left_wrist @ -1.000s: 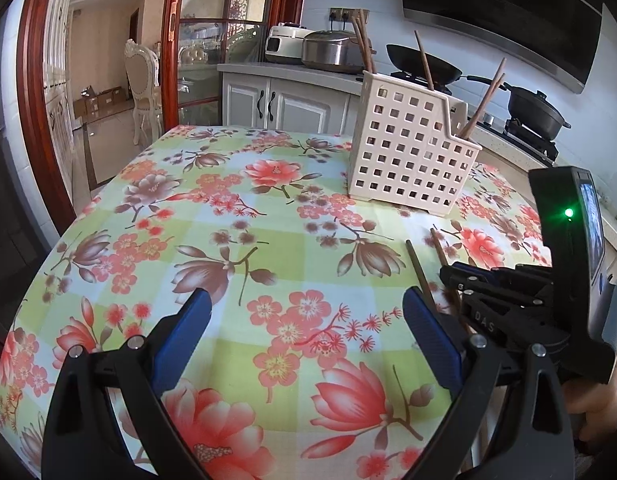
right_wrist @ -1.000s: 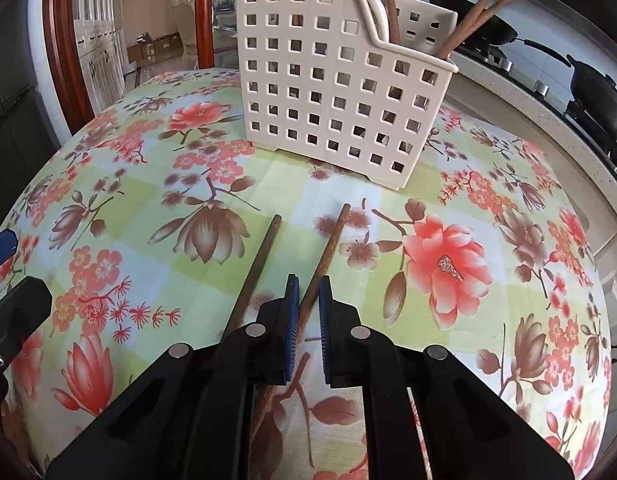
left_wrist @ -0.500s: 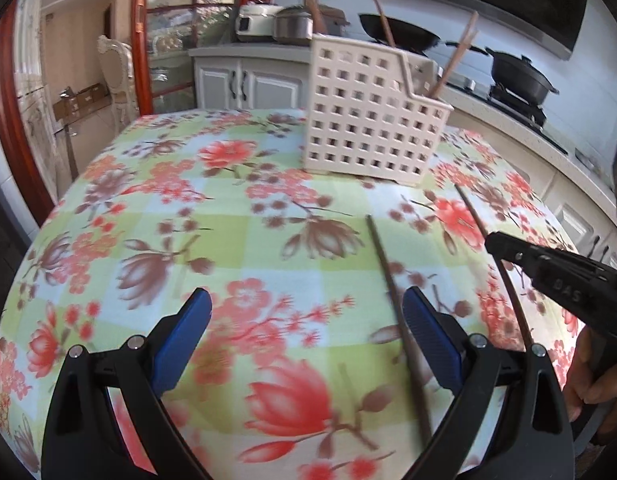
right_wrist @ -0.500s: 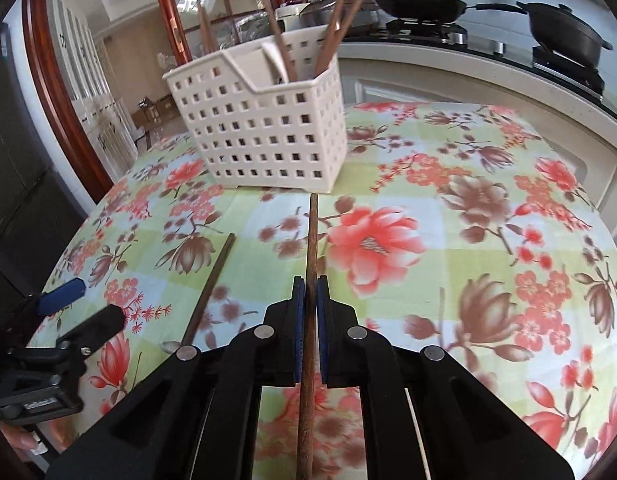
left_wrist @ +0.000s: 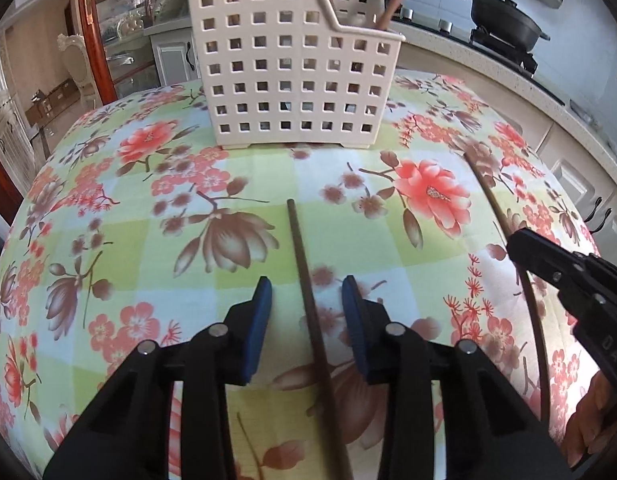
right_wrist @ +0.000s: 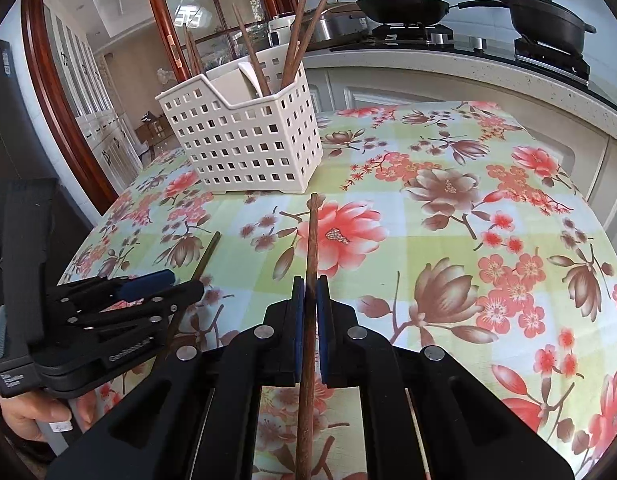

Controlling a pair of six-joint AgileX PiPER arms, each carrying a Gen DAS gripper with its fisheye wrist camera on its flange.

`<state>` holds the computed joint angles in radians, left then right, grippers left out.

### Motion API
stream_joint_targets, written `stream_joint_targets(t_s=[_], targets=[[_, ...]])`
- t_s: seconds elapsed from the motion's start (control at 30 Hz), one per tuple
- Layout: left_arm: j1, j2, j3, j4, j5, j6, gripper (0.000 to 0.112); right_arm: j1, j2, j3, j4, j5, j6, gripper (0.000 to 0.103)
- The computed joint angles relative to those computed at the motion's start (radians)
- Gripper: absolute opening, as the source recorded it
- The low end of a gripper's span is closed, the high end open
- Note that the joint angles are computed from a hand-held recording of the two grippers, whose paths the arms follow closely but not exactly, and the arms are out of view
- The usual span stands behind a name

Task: Organize utensils
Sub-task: 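Lift the chopstick off the table upright with the right gripper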

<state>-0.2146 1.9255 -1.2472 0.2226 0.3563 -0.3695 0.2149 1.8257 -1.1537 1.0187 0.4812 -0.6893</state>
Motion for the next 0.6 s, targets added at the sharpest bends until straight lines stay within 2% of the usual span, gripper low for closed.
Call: stream_joint_targets(t_s=[0.13,0.2,0.47,0.6], targets=[[-0.022,0.011,-0.012,0.115,0.014,-0.119,0.029,-0.024,-0.003,0.022,0.058,0.013,-0.062,0.006],[-0.038,0.017,-0.018,0.203,0.031,-0.193,0.018,-0.030,-0.004,0.033,0.079,0.017,-0.083,0.006],[-0.087,0.023,-0.010,0.413,0.051,-0.362,0.009,-0.047,-0.020,0.057,0.122,0.025,-0.125,0.006],[-0.092,0.024,-0.009,0.430,0.051,-0.369,0.007,-0.040,-0.034,0.063,0.107,0.020,-0.115,0.006]])
